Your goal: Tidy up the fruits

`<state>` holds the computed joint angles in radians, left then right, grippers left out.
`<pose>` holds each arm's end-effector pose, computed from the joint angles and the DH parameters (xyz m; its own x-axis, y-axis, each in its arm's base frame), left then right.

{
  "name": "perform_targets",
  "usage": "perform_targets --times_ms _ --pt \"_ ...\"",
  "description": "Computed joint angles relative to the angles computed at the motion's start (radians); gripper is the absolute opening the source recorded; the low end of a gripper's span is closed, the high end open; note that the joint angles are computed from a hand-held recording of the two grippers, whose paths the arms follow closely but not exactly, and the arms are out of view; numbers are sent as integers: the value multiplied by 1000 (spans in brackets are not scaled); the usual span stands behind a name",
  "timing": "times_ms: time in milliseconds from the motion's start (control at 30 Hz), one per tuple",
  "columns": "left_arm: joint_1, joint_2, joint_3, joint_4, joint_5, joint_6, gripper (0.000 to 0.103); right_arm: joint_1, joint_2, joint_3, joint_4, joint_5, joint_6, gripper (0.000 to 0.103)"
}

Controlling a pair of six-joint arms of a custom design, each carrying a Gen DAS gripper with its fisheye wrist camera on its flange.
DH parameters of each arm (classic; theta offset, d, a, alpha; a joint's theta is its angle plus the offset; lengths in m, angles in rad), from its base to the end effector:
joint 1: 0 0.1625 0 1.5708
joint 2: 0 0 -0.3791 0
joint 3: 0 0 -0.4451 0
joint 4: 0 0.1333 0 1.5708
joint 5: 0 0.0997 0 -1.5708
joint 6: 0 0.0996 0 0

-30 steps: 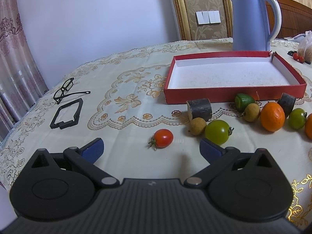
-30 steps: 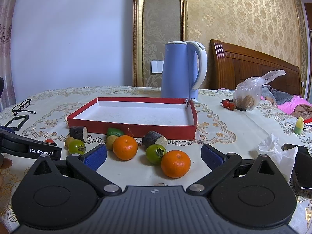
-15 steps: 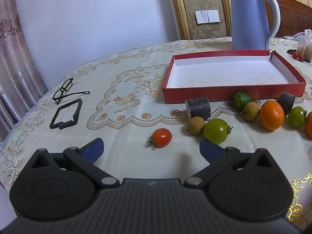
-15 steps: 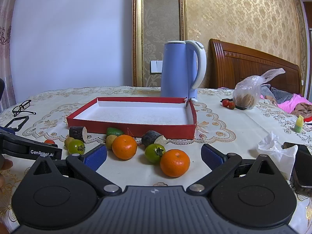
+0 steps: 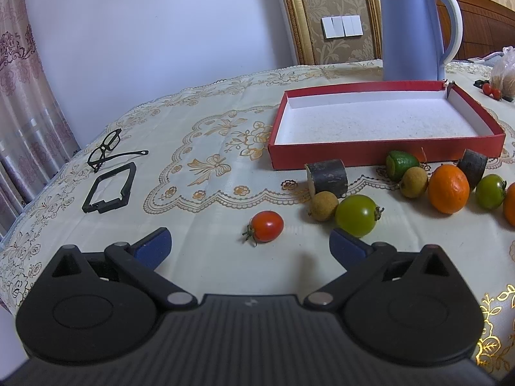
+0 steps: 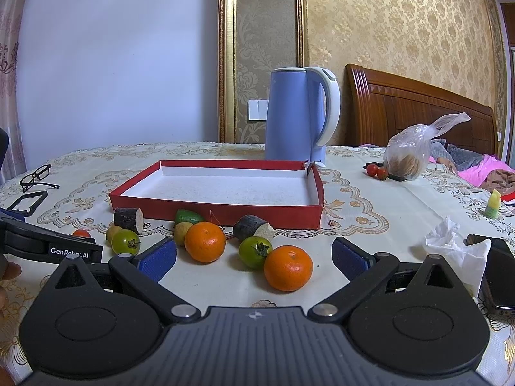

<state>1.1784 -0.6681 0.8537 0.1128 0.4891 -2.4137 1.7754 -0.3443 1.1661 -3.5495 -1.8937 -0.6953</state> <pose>-0.0826 -0.7780 0.2062 -0.4902 -0.2672 -0.8296 0.5874 0.6020 -0.5409 0.2594 -0.7494 0.0178 -0.7060 -0.1818 0.6845 -0.6954 0.3612 -0.6213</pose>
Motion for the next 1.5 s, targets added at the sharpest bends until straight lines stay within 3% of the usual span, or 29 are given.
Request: perform_targets --times_ms 767,867,1000,1167,1267,1367,1433,1500 --pt "4 5 -9 30 20 -28 103 -6 -15 18 19 18 18 103" --pt "14 -31 30 34 74 -28 103 -8 -16 14 27 17 16 103" --pt "52 -104 79 160 247 -96 103 -15 -19 9 14 7 -1 103" --pt "74 -183 166 109 353 -25 102 -29 -40 13 56 41 57 103" --pt "75 -197 182 74 379 37 87 -31 -38 10 58 58 47 103" --pt "81 -151 107 146 396 27 72 -28 -29 -2 58 58 22 103" --pt "88 -106 40 213 397 5 44 -27 -20 -12 54 52 4 103" --pt "98 -40 -68 319 400 -54 25 -27 -12 -22 49 47 -10 103"
